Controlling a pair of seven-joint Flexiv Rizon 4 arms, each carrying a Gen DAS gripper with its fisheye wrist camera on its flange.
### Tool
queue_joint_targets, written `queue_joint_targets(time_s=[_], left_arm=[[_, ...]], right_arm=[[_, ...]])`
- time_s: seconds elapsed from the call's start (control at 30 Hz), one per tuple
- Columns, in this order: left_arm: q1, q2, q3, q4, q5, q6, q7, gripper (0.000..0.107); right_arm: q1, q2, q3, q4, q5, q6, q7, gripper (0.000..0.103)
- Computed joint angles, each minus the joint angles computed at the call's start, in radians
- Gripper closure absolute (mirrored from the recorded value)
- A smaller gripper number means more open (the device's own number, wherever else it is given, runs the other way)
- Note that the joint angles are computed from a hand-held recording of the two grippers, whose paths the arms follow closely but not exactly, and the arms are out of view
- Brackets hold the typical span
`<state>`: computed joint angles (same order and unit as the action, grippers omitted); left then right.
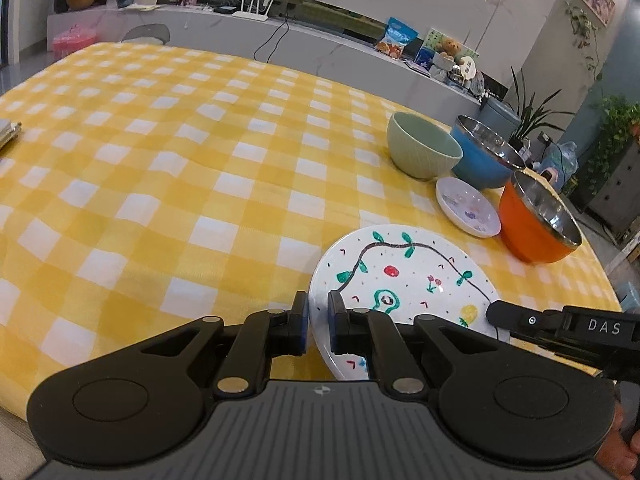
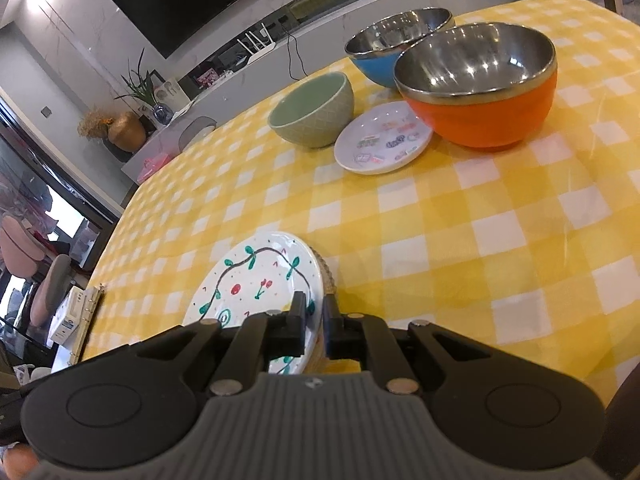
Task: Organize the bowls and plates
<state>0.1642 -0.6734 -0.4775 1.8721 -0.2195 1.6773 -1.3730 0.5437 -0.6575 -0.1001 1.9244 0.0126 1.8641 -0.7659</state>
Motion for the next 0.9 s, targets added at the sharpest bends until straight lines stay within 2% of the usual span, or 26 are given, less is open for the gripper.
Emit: queue_joint_targets(time_s=[0.13, 0.27, 0.4, 0.57, 0.7, 0.77, 0.8, 0.9], left_arm=[[-0.035, 0.007, 0.042, -0.005, 0.011, 0.005, 0.006, 0.097], [-0.052, 0.01, 0.061, -0.006, 0.016, 0.01, 0.01, 0.097], [-0.058, 0.012, 0.069, -0.007, 0.018, 0.009, 0.014, 0.097], [-0.077, 0.015, 0.09, -0.012, 0.02, 0.008, 0.022, 0.097], [-0.109, 0.019, 0.13, -0.017, 0.021, 0.022, 0.02, 0.096], [-0.11, 0.018, 0.133, -0.017, 0.022, 0.038, 0.013, 0.095], [-0.109, 0.019, 0.133, -0.017, 0.022, 0.041, 0.008, 0.093], [-0.133, 0.025, 0.163, -0.029, 0.02, 0.042, -0.006, 0.088]], right_arm=[[0.057, 0.0, -0.06, 0.006, 0.016, -0.006, -0.008, 0.097], [0.223, -0.007, -0.239, 0.024, 0.045, -0.048, -0.021, 0.099], [0.31, -0.022, -0.34, 0.031, 0.031, -0.081, -0.021, 0.099], [0.366, -0.037, -0.407, 0.044, 0.016, -0.084, -0.028, 0.098], [0.362, -0.035, -0.403, 0.044, 0.014, -0.078, -0.032, 0.094], [0.367, -0.033, -0.406, 0.05, 0.025, -0.067, -0.031, 0.083], [0.368, -0.032, -0.407, 0.052, 0.032, -0.063, -0.029, 0.075], [0.389, -0.033, -0.431, 0.058, 0.069, -0.049, -0.017, 0.073]])
